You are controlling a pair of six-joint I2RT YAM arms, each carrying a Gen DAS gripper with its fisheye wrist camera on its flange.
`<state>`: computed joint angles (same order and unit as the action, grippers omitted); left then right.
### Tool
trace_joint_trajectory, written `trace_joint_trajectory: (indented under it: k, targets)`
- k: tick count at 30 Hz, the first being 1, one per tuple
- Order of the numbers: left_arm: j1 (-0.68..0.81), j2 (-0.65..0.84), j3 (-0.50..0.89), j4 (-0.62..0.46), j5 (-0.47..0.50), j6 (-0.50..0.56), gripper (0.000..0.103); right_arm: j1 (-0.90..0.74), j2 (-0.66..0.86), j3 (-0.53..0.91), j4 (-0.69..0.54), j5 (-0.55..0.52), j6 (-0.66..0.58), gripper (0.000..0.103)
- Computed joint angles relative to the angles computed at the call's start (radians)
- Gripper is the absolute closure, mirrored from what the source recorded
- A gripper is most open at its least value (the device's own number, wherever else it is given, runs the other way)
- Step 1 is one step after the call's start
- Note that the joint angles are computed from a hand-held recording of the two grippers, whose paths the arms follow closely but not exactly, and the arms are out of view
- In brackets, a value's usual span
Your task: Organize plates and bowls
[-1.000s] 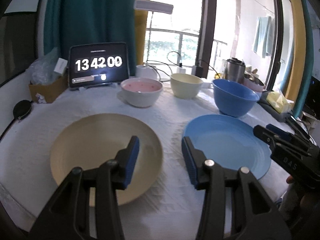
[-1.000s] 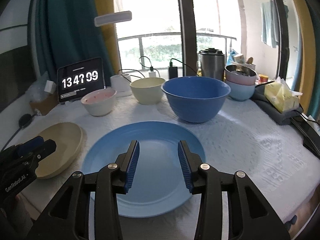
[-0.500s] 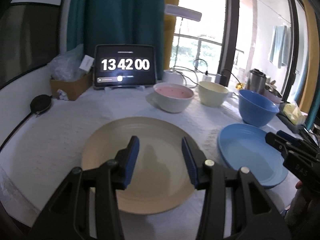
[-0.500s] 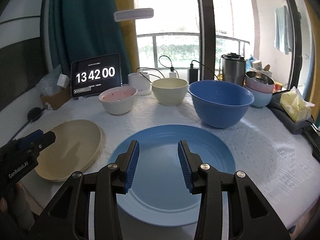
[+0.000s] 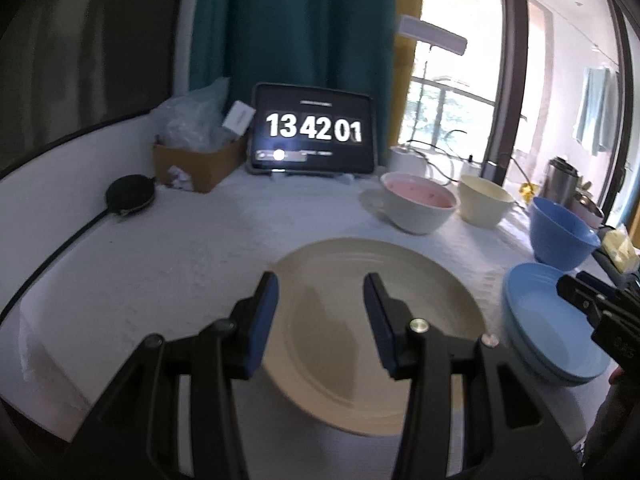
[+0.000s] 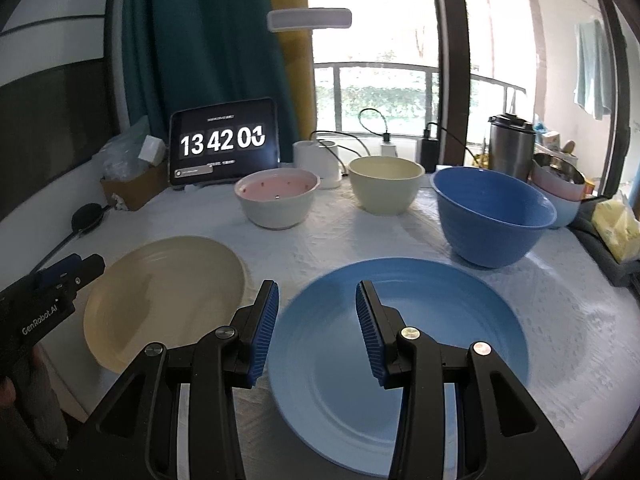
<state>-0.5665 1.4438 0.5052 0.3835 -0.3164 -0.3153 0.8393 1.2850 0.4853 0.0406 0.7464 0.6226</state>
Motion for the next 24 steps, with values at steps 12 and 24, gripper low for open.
trace_joint_trajectory:
  k: [12,24]
  targets:
    - [0.105,0.026,-0.026,0.022,0.043,0.005,0.057,-0.021,0.167,0.090,0.090,-0.096,-0.044,0.060]
    - [0.157,0.119,-0.016,0.046,0.100,0.001,0.054,-0.050,0.294,0.159,0.100,-0.184,-0.032,0.060]
